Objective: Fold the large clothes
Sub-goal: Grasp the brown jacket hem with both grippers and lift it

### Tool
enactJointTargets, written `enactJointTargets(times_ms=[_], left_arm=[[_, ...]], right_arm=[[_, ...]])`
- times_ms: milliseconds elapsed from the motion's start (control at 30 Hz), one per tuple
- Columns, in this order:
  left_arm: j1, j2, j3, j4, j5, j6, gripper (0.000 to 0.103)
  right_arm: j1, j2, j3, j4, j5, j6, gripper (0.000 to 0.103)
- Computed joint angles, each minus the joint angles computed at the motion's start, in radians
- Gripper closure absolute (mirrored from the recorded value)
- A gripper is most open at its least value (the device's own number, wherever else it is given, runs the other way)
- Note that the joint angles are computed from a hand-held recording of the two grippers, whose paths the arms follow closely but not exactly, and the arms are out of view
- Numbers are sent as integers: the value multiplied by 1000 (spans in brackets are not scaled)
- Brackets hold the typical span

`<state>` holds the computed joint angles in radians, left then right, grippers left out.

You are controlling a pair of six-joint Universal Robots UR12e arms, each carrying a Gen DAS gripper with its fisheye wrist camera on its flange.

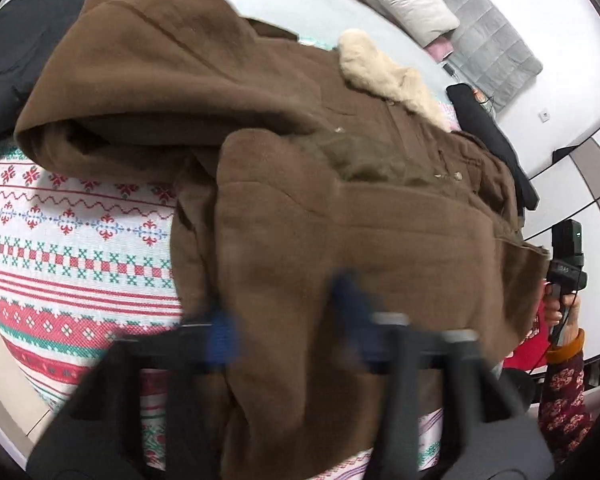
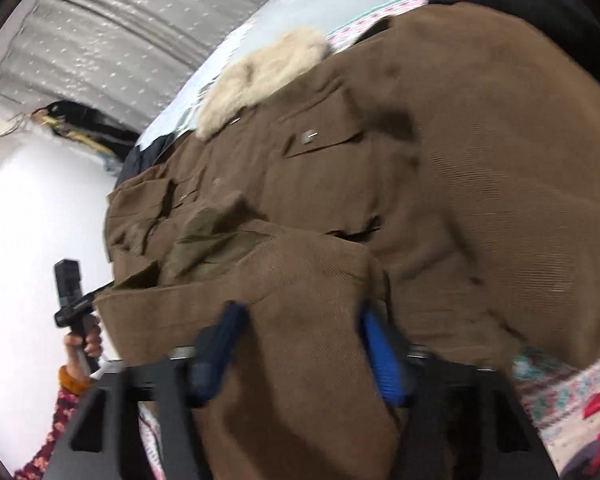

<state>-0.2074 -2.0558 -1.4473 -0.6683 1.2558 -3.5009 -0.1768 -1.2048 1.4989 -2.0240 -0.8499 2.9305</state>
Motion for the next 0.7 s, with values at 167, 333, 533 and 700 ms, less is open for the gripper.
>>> enactJointTargets(times_ms=[167, 333, 533, 700], left_arm=[[-18, 89, -74, 115, 11, 12, 94], [-43, 210, -169, 180, 10, 87, 94], [-86, 330, -292, 122, 101, 180, 94], [-101, 368, -357, -71, 199, 196, 95]], right_arm=[[-20, -73, 57, -34, 42, -49, 93], [-82, -211, 166, -72, 122, -125, 94], [-122, -376, 293, -17, 75, -265, 95], [-104, -447, 367, 19, -163, -279, 92]])
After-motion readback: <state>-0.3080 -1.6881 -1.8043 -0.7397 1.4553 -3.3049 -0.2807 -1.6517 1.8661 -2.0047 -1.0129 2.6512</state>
